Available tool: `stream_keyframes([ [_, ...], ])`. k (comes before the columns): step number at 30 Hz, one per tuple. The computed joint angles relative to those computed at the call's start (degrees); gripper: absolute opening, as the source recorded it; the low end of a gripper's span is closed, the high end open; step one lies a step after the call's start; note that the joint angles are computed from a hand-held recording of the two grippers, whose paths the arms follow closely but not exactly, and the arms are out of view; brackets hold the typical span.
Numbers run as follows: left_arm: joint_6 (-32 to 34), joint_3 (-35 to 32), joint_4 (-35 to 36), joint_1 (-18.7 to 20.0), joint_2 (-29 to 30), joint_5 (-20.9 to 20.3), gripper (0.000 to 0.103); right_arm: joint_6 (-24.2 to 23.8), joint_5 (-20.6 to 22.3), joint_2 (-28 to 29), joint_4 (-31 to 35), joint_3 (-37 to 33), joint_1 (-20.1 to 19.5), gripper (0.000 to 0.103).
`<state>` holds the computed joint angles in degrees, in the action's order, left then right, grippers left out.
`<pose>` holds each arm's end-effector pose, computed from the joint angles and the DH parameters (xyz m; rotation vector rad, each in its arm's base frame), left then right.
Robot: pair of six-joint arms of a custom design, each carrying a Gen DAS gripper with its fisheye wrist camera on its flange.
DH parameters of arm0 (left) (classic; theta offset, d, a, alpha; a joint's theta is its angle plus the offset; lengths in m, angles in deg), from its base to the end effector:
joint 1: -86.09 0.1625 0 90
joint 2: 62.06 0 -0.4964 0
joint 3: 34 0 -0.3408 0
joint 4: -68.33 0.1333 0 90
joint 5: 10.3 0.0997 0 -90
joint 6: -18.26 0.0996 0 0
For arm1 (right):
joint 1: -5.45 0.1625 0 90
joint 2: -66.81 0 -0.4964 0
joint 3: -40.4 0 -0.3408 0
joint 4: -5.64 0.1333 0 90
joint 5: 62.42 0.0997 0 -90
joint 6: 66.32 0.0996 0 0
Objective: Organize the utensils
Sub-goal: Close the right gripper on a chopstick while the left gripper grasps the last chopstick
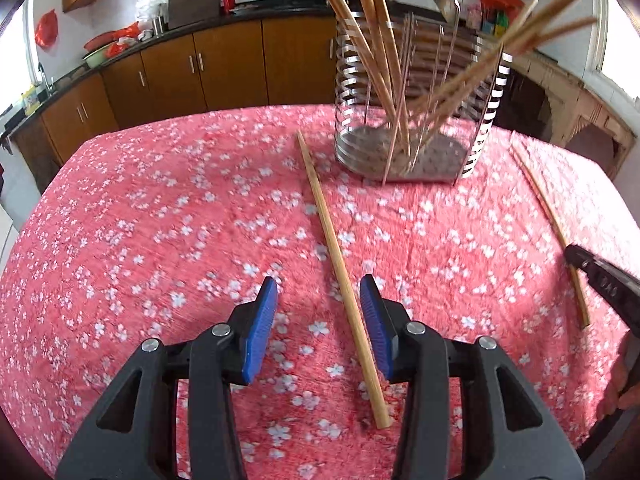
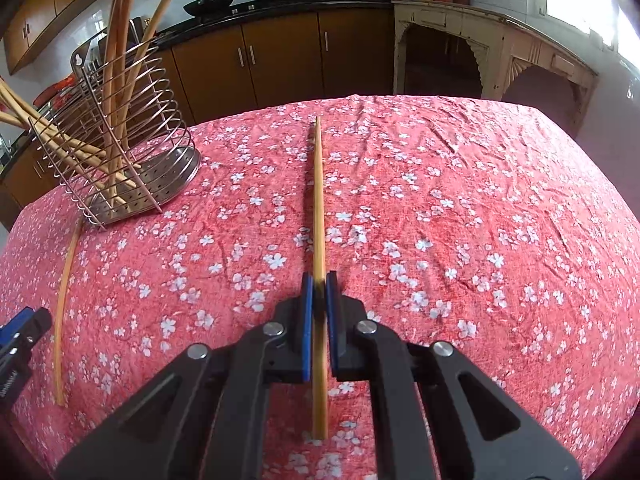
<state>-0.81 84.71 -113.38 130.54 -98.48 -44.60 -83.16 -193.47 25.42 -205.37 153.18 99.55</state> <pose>-0.2436 -0.5409 0.0804 0.4251 2.2396 -0.8017 0.1108 -0.5966 0.1950 0.0253 -2.2240 0.9158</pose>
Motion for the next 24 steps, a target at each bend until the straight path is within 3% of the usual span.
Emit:
stream_keyframes([
  [1, -0.56, -0.13, 0.78, 0.04, 0.13, 0.21, 0.041, -0.01, 0.29, -0.04, 0.11, 0.20, 0.07, 0.008],
  [5, -1.50, -0.13, 1.96, 0.44, 0.11, 1.26, 0.011, -0.22, 1.45, 0.12, 0.37, 1.23, 0.70, 0.008],
  [6, -1.03, -0.05, 1.68, 0.68, -0.15, 1.14, 0.008, -0.31, 1.80, 0.18, 0.46, 1.64, 0.98, 0.008],
  [12, 2.18, 1.16, 0.12, 2.90, -2.59, 1.22, 0.007, -0.52, 2.78, 0.48, -1.06, 3.88, 1.91, 0.008],
  [18, 5.20, 3.15, -2.07, 3.91, -4.71, -1.65, 0.008, 0.20, 3.44, 0.01, -1.48, 5.20, 1.93, 0.008],
  [24, 4.38, 5.45, -3.49, 3.04, -5.20, -2.94, 0.023, -0.09, 3.59, -0.65, -3.66, 8.43, 2.18, 0.009],
])
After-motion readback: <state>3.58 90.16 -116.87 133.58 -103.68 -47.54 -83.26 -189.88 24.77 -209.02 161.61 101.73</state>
